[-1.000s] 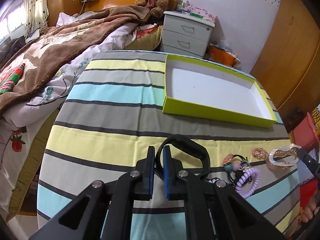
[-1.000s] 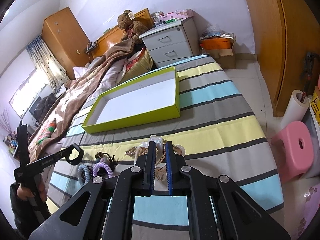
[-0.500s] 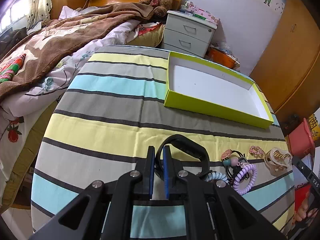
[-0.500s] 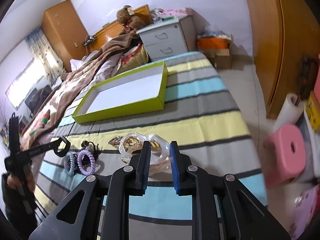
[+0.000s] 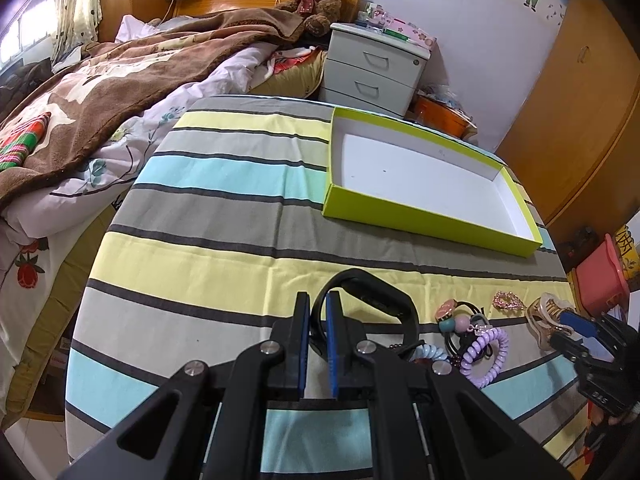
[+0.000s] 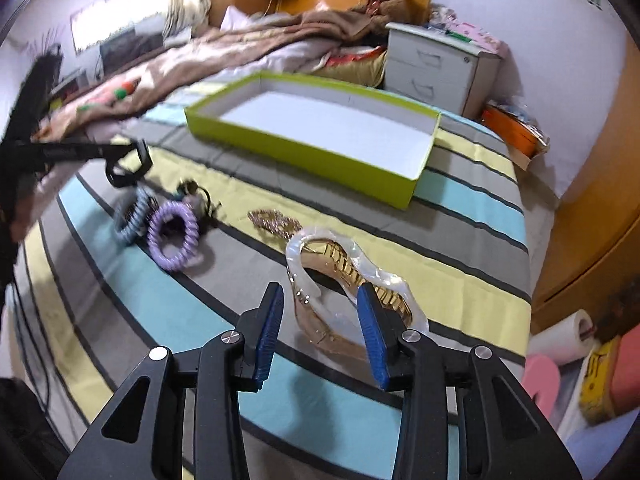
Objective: Organize jewelry
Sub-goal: 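Lift and carry the claw clip and black band over the lime-green box with both tools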
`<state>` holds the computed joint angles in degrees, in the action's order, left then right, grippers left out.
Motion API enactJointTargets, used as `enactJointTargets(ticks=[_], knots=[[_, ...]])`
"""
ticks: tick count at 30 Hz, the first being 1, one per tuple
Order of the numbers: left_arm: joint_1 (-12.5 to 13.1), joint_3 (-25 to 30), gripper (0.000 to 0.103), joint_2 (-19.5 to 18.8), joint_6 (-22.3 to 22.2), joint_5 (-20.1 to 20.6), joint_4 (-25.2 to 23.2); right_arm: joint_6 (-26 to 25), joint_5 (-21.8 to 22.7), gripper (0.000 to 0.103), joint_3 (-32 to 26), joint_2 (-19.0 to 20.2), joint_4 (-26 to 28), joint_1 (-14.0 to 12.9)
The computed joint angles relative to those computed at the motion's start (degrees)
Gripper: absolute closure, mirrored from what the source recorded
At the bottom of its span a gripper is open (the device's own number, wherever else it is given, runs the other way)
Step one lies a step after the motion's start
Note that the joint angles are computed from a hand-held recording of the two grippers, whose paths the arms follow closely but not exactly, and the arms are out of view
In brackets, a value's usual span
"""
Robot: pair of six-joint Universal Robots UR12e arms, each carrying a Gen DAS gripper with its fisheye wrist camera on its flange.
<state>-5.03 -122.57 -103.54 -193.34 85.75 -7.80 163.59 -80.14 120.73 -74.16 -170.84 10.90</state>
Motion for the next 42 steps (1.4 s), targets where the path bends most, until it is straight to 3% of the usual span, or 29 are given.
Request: enactJointTargets(ticks=[4, 6, 8, 23, 33, 42], knots=[[-0.1, 0.1, 0.095, 0.2, 0.4, -0.2, 0.0, -1.8, -1.8, 0.064, -0.6, 0.1, 1.3, 0.7], [-0.1, 0.1, 0.095, 0.3, 0.6, -0.3, 0.1, -2.4, -4.6, 0.083, -0.8, 0.2, 1.6, 1.6], [-0.1, 0.1, 0.095, 0.5, 0.6, -0.4, 0.3, -3.5, -5.8, 0.091, -0.8, 0.0, 2.1, 2.1], [-0.3, 2.2, 0.095, 0.8, 1.1, -2.2, 1.3, -0.3, -6.1, 0.091, -2.3, -0.9, -3.8, 2.3], [-0.6, 7.8, 0.095, -2.4, 1.1, -2.9, 0.6, 0.7, -7.7, 0.091, -9.4, 2.2, -1.6, 2.7], [-0.8, 13.3, 0.095, -7.1, -0.5, -3.5, -1.5, 2.6, -8.5, 0.091, -17.0, 7.2, 4.0, 2.9]])
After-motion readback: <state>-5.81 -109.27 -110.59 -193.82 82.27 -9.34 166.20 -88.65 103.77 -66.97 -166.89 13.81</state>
